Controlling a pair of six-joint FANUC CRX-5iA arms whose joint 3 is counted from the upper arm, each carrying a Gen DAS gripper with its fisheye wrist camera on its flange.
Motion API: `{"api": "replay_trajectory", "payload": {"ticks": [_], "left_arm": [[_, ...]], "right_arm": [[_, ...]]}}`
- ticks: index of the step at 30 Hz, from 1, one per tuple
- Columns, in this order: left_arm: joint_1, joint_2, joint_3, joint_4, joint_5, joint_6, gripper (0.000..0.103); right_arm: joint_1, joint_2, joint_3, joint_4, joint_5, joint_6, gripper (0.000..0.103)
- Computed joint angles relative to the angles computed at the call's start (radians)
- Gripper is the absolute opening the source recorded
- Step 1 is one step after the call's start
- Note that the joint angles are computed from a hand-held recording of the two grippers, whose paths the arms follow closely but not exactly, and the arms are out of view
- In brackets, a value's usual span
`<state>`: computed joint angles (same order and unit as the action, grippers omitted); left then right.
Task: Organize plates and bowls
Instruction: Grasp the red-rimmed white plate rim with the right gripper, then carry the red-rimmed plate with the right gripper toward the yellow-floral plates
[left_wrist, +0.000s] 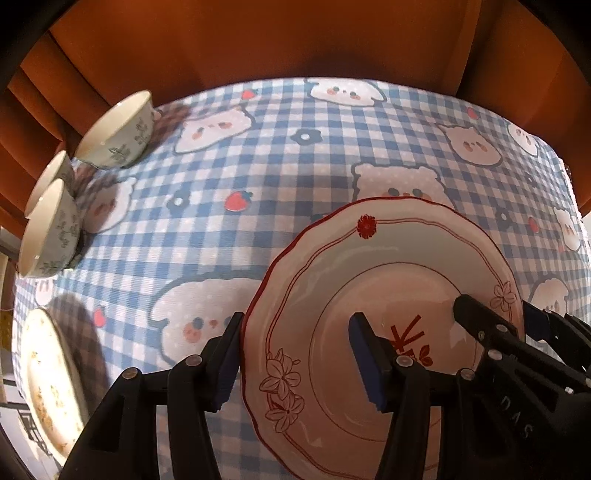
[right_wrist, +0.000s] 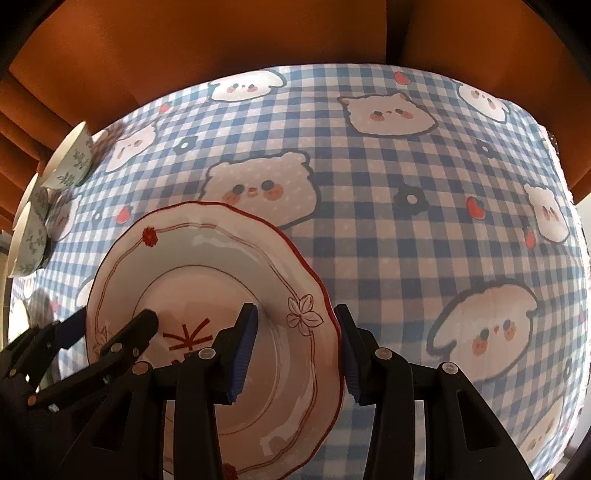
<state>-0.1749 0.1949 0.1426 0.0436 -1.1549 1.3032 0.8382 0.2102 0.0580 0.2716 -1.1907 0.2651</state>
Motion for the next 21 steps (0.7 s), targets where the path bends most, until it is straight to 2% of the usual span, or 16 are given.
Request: {"api": "replay_trajectory", "payload": {"ticks": [4, 13, 21], "left_arm": [[0.029, -0.031, -0.017, 0.029, -0.013, -0.035, 0.057], [0.128, -0.108, -0.089, 0.125, 0.005, -0.203, 0.057], [0.245, -0.146, -0.137, 0.228, -0.041, -0.398, 0.057]], "right_arm": [[0.033, -0.012, 0.010, 0.027, -0.025, -0.037, 0.046], [0.109, 0.016, 0.083, 0.094, -0.106, -0.128, 0.046], [0.184, 0.102, 0.231, 0.124, -0.249, -0.219, 0.046]]}}
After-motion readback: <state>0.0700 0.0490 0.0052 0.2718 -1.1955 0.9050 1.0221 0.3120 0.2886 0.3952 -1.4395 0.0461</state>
